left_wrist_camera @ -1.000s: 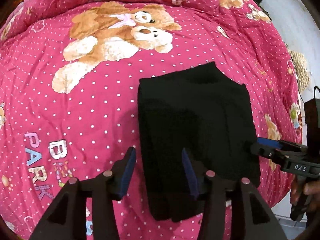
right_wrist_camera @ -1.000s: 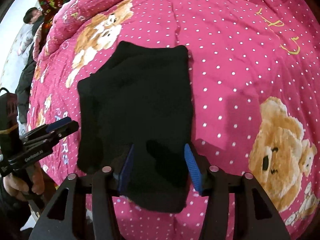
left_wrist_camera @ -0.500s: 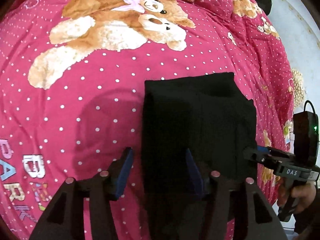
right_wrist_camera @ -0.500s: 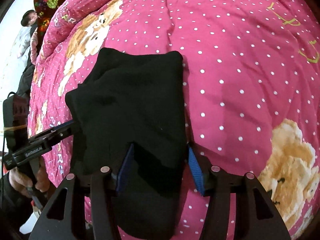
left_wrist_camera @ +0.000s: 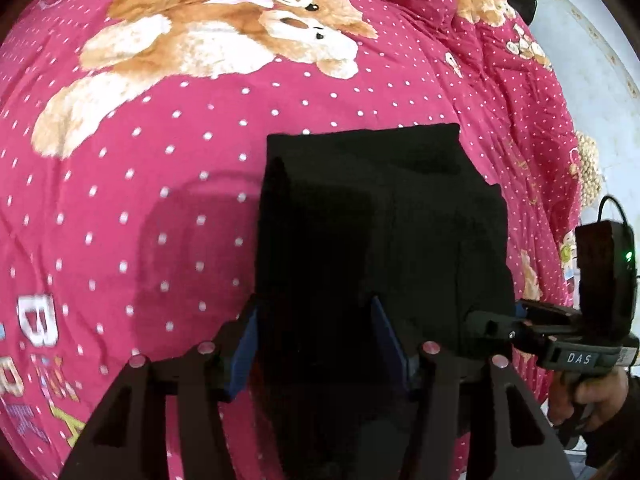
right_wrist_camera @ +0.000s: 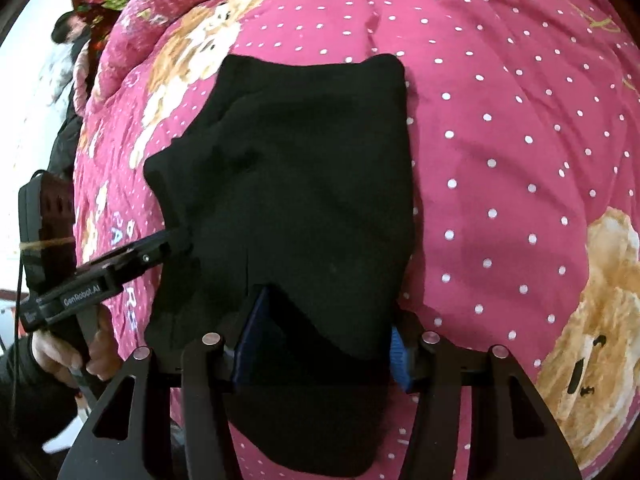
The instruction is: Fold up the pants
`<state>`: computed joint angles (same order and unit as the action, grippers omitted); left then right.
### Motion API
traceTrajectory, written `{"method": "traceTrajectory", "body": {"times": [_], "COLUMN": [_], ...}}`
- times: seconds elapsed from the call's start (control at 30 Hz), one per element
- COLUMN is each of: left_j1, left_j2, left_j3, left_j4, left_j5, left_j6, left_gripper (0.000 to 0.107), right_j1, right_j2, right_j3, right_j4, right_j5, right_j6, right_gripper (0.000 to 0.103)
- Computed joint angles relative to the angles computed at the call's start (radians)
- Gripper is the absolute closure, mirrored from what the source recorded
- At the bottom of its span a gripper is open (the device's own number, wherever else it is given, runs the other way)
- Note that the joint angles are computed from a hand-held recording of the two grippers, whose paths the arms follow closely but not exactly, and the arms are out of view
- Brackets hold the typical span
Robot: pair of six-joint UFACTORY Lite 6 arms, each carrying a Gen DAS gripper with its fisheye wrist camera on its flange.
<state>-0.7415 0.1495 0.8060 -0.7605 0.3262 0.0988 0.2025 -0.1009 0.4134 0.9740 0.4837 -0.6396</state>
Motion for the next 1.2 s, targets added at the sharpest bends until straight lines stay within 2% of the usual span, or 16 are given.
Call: {"method": "traceTrajectory", "body": {"times": [0.1,0.17,0.23,0.27,0.33,0.53,0.93,1.1,1.2], "left_j1": [-0.019,-0.050,-0.084,-0.099,-0.110,-0.153,-0.226,-0.230,-0.204], "left_j2": [0.034,0.028,0.011,0.000,-0.030,-0.091,-0.223,-0.297,-0.364], "left_j3": [0.057,0.082,0.103,0.111,0.115,0.150,0.187,0.158,0.114], "left_j4": [0.174,0.329,0.482,0.543,0.591,0.680,0.792,0.829,0.837], "left_j5": [0.025,0.046,0.077,0.093,0.121,0.192,0.303,0.347,0.376], "left_j6": [-0.166,-0.330,-0.489,-0.551,-0.608,-0.696,-0.837,-0.876,-0.864], "left_gripper": [0.050,0.056,0.066,0.068,0.076,0.084,0.085,0.085,0.085], "right_j1": [0.006,0.019,0.044,0.054,0.064,0.101,0.191,0.269,0.347], "right_j2": [0.046,0.051,0.011,-0.014,-0.054,-0.139,-0.363,-0.377,-0.328], "right_j3": [0.041,0.055,0.049,0.046,0.038,0.039,0.052,0.078,0.114], "right_j4": [-0.014,-0.035,-0.076,-0.107,-0.151,-0.243,-0.454,-0.507,-0.522], "right_j5": [-0.001,-0.002,-0.004,-0.002,0.006,0.029,0.109,0.109,0.071], "right_j6": [0.018,0.056,0.119,0.158,0.211,0.334,0.637,0.741,0.805], "right_gripper": [0.061,0.069,0.081,0.083,0.084,0.085,0.085,0.085,0.085]}}
